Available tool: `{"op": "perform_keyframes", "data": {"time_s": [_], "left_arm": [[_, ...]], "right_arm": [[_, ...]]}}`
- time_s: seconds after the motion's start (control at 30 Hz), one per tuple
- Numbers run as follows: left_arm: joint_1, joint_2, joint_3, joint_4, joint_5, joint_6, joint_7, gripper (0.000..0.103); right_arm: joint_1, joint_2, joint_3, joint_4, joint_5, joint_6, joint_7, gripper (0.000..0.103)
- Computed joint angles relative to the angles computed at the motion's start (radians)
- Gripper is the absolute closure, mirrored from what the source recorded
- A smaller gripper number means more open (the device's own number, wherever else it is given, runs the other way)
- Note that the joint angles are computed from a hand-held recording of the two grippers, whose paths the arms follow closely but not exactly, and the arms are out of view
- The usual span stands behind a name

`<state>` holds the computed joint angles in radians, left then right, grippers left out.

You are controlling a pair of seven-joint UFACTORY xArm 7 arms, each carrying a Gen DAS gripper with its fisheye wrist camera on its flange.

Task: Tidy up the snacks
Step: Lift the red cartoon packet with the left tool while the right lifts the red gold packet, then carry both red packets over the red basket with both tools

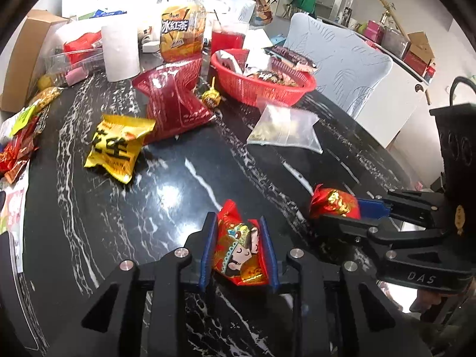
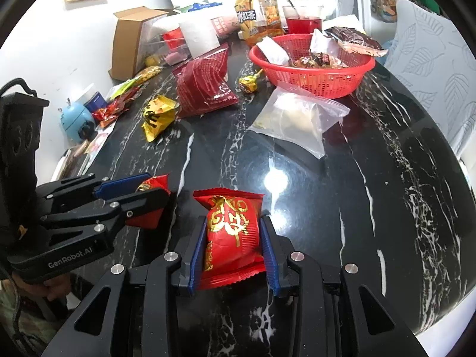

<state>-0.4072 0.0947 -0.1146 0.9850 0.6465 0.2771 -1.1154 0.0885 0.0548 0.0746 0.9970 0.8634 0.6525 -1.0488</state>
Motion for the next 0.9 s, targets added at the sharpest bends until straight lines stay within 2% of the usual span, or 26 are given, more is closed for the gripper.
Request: {"op": "perform_keyframes", "data": {"time_s": [0.23,0.63,0.9], "left_arm": [[0.003,0.009,0.006,0.026,-0.011,-0.016,0.022,0.08],[0.006,0.011,0.028,0.08,0.07,-0.015,-0.011,0.08],[0.012,0.049,0.043,0.188,0.118,-0.018,0.02,0.08]], "right_arm": [[0.001,-0.015,-0.003,0.002,0.033,-0.005,-0.027,0.069],[0.006,-0.017,-0.005,0.024,0.056,-0.005,-0.042,0.069],[-0.001,0.002,-0.004,0.088,0.09,-0.02,-0.066,0.069]]}}
